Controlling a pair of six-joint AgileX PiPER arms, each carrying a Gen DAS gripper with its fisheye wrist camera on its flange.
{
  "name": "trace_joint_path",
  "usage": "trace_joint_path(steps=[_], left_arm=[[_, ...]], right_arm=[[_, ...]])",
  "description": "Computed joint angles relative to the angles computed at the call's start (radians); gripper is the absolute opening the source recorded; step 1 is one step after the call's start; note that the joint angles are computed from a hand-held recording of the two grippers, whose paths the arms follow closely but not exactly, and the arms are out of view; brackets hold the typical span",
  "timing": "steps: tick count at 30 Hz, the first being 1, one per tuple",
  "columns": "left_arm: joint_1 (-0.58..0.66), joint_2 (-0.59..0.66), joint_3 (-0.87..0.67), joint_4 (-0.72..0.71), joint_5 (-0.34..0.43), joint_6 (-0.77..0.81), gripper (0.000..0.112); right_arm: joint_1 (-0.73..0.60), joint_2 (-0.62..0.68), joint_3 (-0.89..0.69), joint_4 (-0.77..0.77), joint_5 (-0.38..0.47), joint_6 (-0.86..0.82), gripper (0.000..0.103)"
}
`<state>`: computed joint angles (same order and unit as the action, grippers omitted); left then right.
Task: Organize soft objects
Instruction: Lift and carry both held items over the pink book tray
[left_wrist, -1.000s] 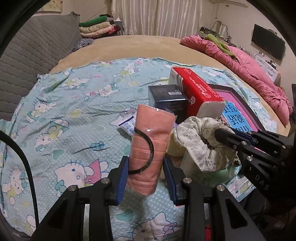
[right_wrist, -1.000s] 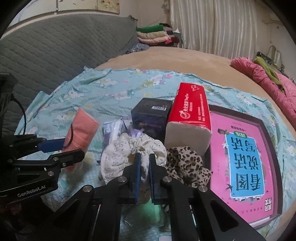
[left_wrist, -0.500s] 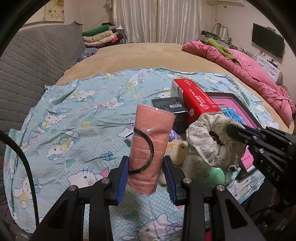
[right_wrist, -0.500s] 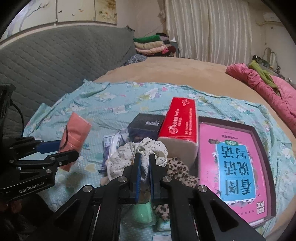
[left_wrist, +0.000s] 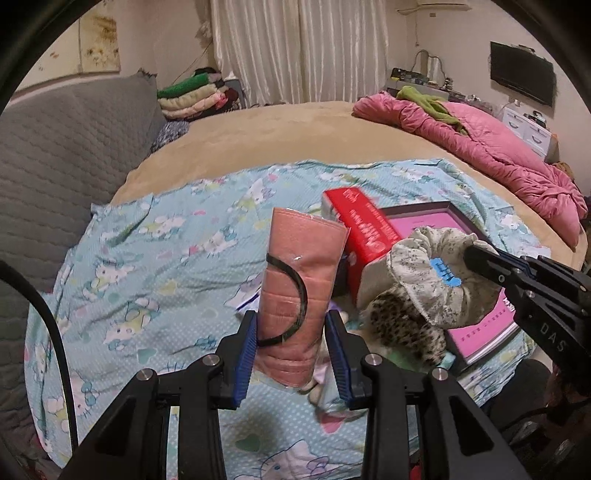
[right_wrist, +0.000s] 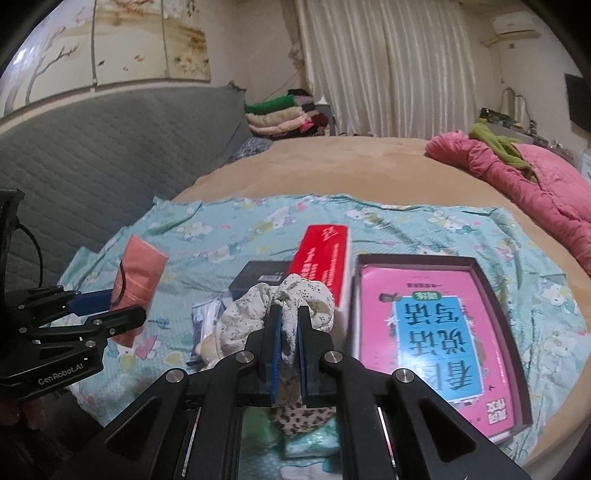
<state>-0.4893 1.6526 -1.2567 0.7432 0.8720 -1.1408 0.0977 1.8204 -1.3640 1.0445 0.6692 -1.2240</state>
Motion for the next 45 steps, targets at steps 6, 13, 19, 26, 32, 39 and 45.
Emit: trace_joint_path(steps=[6,13,19,26,32,39,45], left_arm=[[-0.066,0.076,-0.158,0.016,0.089,0.047,0.037],[-0.112,0.164,-0.316,0.018,0.157,0.113,0.037],[-0.133,0.235,-0.430,0.006,0.194,0.166,0.037],[-0.145,0.314,-0.537,-0.017,0.220,0.221,0.037],[-0.147,0.409,-0.660,-0.055,0.248,0.288,0.037],[-0.152,0.532,-0.834,-0.098,0.293,0.366,0.037],[-0.151,0.655,-1.015,-0.145,0.341,0.441,0.037]], right_arm=[[-0.072,-0.002,-0.018,0.040,0.033,-0.008,0.007],[-0.159,0.015,-0.053,0.077,0.066,-0.007,0.007],[-0.218,0.036,-0.079,0.097,0.082,-0.005,0.007],[-0.268,0.069,-0.109,0.101,0.090,0.020,0.007],[-0.297,0.112,-0.147,0.074,0.089,0.061,0.007],[-0.323,0.165,-0.196,0.042,0.086,0.105,0.007],[-0.339,0.217,-0.251,-0.017,0.094,0.168,0.007]])
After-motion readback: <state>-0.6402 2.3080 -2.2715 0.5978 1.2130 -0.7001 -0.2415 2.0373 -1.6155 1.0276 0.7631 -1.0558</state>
